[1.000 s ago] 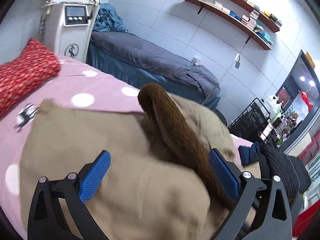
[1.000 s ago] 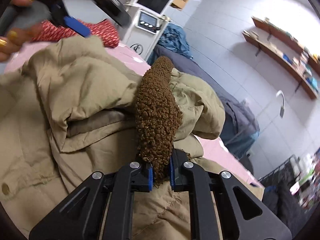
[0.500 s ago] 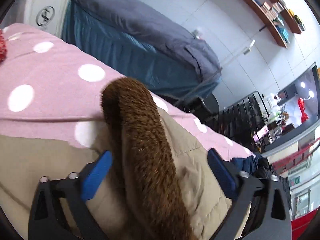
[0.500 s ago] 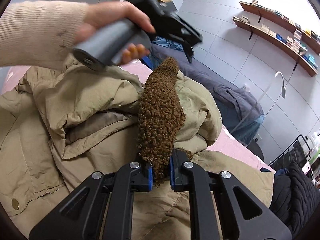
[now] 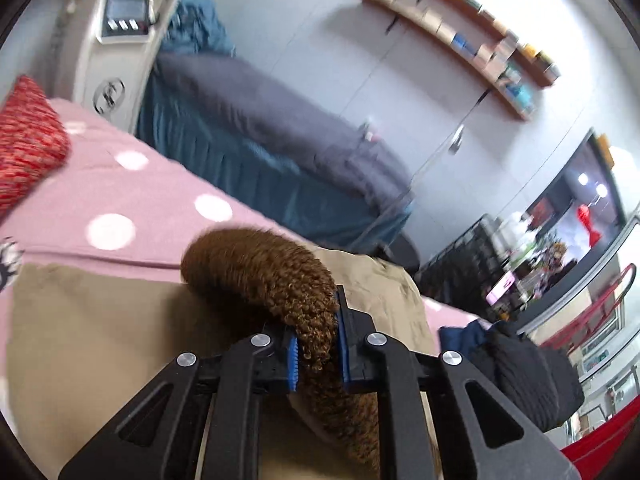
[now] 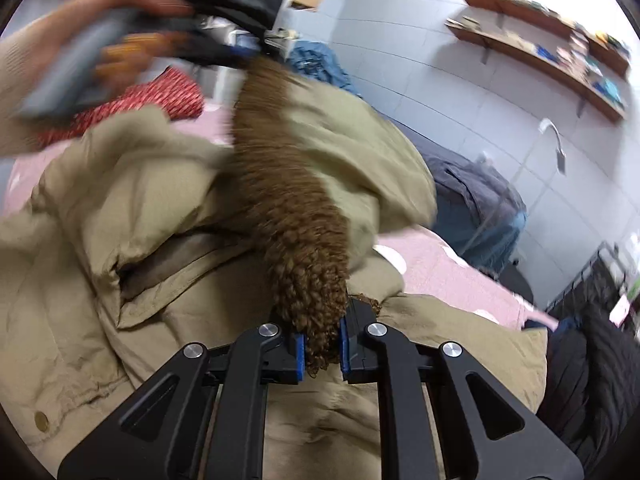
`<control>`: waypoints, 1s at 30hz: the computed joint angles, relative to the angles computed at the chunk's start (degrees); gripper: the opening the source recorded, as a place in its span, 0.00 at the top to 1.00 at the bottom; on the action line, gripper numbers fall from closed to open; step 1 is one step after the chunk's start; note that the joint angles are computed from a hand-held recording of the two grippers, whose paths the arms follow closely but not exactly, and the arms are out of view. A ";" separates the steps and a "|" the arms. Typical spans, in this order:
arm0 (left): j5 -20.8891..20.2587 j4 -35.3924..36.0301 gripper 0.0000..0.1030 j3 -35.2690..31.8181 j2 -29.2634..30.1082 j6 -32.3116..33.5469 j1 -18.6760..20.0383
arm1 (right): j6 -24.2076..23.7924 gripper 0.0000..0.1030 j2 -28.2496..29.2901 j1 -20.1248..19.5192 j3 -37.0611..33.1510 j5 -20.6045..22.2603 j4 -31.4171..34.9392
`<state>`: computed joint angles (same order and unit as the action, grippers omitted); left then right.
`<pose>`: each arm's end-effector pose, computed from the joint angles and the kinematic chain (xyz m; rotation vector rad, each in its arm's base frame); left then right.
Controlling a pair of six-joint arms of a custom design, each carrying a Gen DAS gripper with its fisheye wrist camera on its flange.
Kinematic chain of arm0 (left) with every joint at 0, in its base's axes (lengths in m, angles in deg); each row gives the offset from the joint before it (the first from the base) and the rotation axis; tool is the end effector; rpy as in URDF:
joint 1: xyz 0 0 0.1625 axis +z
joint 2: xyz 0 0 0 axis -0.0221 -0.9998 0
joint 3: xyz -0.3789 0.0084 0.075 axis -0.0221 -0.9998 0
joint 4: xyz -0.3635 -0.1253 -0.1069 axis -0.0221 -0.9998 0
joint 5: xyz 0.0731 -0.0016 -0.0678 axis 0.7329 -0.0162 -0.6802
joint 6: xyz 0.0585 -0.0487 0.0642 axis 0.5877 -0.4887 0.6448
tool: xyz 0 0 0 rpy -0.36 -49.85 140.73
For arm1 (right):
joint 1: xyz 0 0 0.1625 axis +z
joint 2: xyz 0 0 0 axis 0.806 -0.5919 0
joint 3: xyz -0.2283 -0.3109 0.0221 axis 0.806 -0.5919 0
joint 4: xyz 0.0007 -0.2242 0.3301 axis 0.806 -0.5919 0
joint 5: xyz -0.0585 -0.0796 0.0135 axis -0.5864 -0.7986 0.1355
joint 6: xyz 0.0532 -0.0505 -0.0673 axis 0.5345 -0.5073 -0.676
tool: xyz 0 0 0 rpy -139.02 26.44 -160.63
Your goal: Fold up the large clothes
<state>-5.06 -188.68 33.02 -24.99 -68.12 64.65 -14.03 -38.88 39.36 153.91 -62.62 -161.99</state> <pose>-0.1992 -0.7830 0.2367 0.2907 2.7109 -1.1962 0.1408 -0.6384 0.1449 1.0056 -2.0989 0.9319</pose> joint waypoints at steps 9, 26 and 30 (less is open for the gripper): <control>5.83 -13.89 0.87 33.34 -13.78 -5.50 -5.23 | 13.51 0.87 -6.10 -2.90 0.00 3.62 6.82; 11.92 -15.31 0.66 39.88 -11.25 -8.01 -4.61 | 18.02 0.77 -10.69 -5.72 12.33 -0.56 4.81; 14.92 -16.99 0.33 41.43 -12.08 -8.27 -5.42 | 17.26 0.41 -12.43 -5.29 15.66 -1.22 0.94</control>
<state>9.86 -205.67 74.45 -37.06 -76.39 59.23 3.23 -51.30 34.06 169.57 -63.85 -161.05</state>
